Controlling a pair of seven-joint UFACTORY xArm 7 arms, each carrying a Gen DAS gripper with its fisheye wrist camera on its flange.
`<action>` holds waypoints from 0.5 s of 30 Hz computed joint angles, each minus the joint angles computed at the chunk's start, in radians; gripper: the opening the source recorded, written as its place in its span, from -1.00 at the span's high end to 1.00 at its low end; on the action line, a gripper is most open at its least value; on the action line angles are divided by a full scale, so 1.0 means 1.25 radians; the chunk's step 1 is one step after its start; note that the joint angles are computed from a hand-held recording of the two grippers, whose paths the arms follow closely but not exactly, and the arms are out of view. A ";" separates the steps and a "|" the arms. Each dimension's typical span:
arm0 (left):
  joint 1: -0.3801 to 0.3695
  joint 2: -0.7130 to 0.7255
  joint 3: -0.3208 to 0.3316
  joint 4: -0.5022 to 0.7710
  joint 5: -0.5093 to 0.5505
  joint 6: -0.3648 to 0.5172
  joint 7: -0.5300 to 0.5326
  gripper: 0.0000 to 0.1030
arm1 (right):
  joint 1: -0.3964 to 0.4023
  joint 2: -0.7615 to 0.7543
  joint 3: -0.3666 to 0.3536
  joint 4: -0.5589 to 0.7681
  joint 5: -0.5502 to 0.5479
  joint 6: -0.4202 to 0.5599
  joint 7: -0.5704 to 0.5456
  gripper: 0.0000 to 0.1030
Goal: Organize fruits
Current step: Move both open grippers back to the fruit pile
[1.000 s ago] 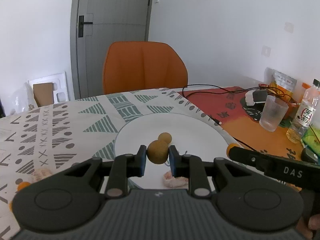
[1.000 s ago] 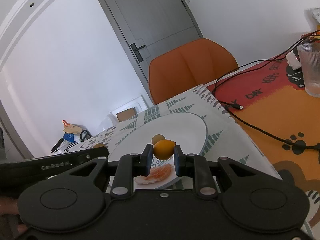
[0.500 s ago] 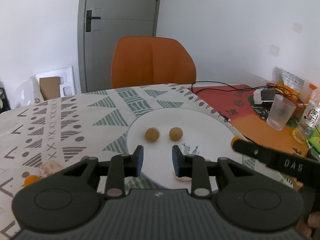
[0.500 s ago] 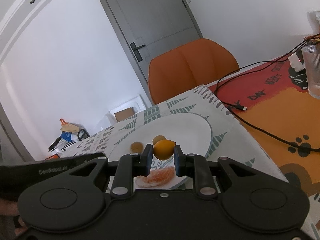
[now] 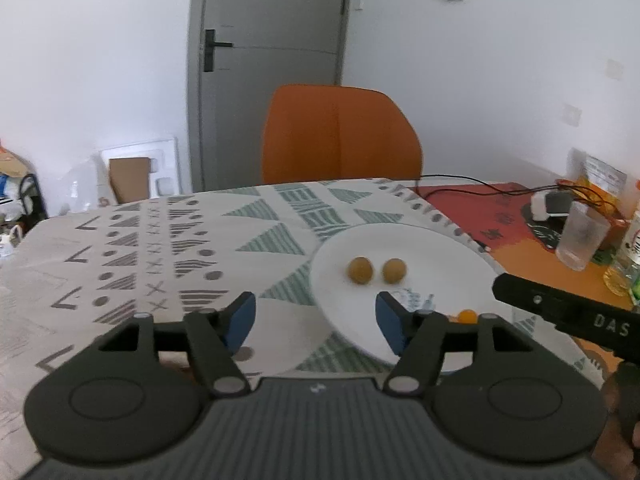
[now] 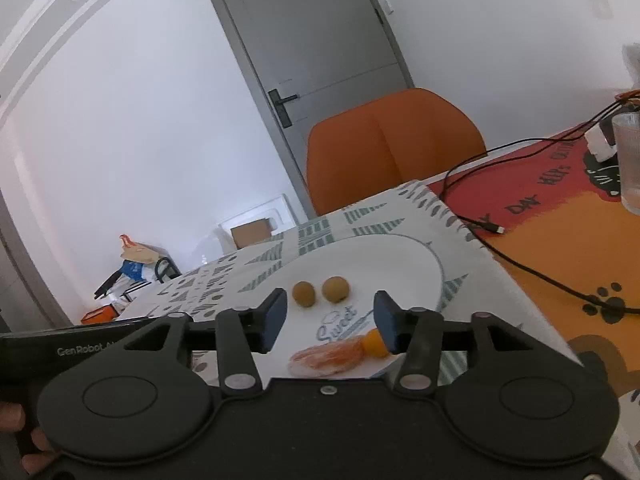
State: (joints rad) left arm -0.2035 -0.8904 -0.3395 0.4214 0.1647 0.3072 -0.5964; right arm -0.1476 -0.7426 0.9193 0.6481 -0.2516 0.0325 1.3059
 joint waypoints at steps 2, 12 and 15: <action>0.001 -0.025 0.008 -0.012 -0.001 0.008 -0.001 -0.39 | -0.004 0.008 0.009 0.010 -0.002 -0.001 -0.001 -0.05; 0.030 -0.139 0.027 -0.054 0.004 0.042 0.010 -0.70 | -0.042 0.020 0.065 0.064 -0.011 0.014 0.001 -0.51; 0.033 -0.166 0.038 -0.064 0.000 0.057 0.016 -0.70 | -0.051 0.012 0.081 0.084 -0.015 0.039 0.005 -0.77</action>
